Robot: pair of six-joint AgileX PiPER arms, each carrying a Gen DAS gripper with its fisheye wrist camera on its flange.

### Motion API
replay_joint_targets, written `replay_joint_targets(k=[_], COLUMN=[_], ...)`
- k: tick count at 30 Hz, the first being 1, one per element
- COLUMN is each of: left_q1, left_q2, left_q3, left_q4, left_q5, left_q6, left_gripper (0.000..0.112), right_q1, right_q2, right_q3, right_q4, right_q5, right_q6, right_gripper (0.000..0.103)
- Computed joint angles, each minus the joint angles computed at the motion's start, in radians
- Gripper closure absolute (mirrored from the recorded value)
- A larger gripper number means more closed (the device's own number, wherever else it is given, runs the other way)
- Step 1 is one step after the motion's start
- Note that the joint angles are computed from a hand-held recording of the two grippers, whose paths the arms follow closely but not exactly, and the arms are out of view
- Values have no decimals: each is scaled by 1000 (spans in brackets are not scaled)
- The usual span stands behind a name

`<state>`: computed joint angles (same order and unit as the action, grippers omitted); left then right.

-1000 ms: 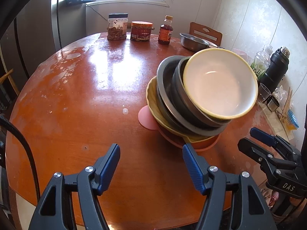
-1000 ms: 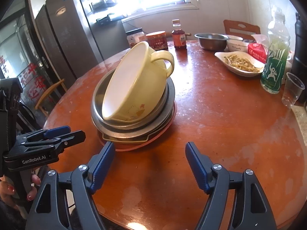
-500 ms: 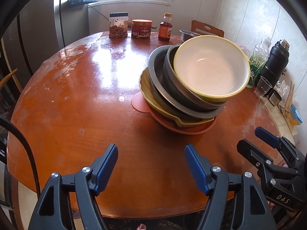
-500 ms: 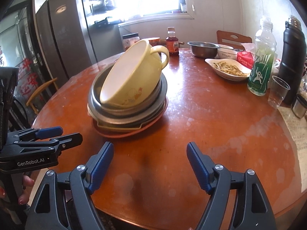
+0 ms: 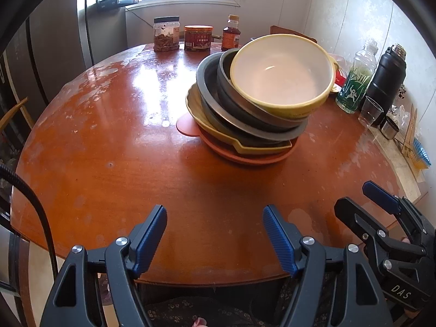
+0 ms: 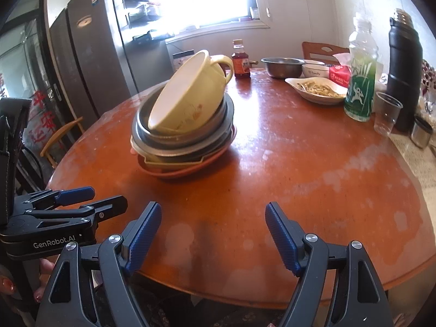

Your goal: Organize plates and bowls

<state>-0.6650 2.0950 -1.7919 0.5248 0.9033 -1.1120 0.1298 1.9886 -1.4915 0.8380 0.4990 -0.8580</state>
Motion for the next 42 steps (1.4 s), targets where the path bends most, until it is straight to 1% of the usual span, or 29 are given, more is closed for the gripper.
replay_joint_targets(k=[3, 7, 12, 19, 21, 26, 29, 35, 42], left_q1=[-12, -24, -37, -38, -36, -33, -30, -27, -30], left_q2=[-5, -16, -28, -39, -39, -42, -37, -23, -19], left_q3=[11, 38, 69, 93, 94, 103, 98, 80, 73], left_q4=[13, 28, 43, 49, 46, 46, 38, 26, 45], left_q5=[1, -11, -19, -30, -32, -42, -39, -32, -24], left_q6=[-17, -46, -75, -87, -86, -92, -81, -66, -78], left_gripper=[39, 39, 39, 39, 39, 39, 39, 39, 39], right_q1=[0, -6, -3, -2, 6, 6, 9, 4, 3], right_q2=[-24, -36, -51, -55, -64, -54, -42, -40, -35], right_q3=[47, 71, 106, 121, 133, 124, 111, 113, 107], right_q4=[33, 82, 117, 125, 129, 123, 100, 108, 91], right_q5=[-31, -16, -27, -23, -46, -35, -28, -25, -28], right_q6=[-42, -96, -133, -141, -154, -146, -119, -126, -108], right_gripper=[23, 23, 23, 23, 23, 23, 23, 23, 23])
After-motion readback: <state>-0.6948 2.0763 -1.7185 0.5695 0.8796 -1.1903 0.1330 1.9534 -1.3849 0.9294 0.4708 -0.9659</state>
